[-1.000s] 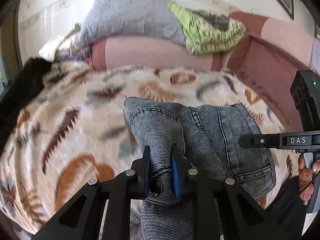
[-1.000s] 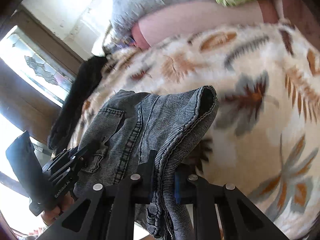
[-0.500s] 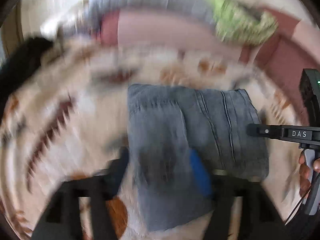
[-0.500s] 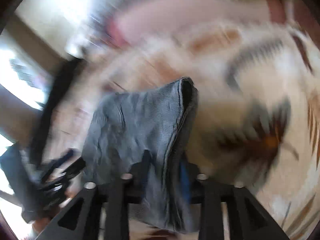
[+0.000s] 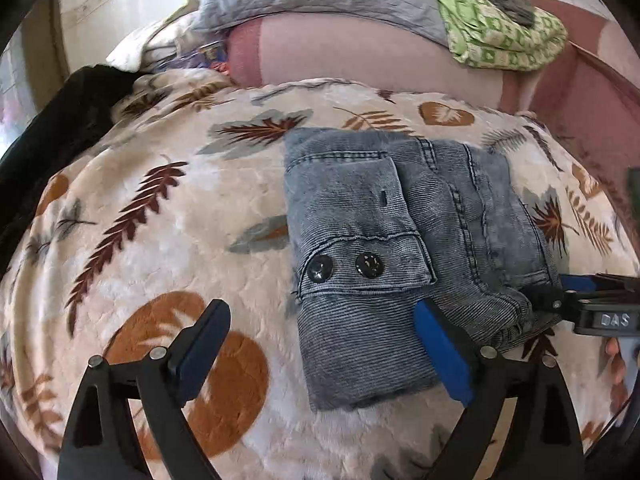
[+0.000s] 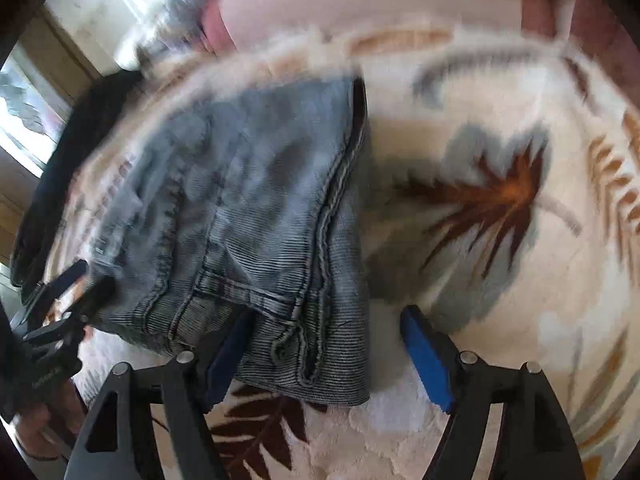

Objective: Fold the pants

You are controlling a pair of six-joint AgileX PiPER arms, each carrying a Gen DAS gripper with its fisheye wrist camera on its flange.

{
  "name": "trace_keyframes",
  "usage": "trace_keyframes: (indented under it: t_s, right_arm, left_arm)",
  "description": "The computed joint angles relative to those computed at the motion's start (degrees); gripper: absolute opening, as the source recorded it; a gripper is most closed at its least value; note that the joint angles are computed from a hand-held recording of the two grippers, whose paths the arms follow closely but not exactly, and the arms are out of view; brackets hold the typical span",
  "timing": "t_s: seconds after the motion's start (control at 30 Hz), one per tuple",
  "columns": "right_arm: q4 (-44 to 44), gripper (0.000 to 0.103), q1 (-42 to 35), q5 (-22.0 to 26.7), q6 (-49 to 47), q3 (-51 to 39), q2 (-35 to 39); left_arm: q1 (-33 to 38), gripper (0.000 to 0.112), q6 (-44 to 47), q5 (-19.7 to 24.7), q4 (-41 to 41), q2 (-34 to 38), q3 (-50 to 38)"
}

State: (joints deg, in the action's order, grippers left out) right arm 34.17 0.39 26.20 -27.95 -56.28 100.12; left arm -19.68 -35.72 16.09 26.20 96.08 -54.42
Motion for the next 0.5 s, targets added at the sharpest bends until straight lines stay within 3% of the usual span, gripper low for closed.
trace_keyframes:
  t_s: [0.13,0.3,0.5]
  right_arm:
    - [0.57,0.079,-0.87,-1.46,-0.02,4.16,-7.95]
    - [3.61,0.087,-1.86,-3.22,-0.27,11.31,-18.78]
    - [-12.12,0.101,3.79,-7.65,15.01,17.18,-28.99]
  left_arm:
    - [0.00,0.094,-2.53,1.09,2.86,-6.14,2.06]
    - [-1.62,0.094,-5.40,5.22,4.00,-9.97,2.96]
    - [-6.38,0.094,-16.18,8.79,13.10,-11.54,3.99]
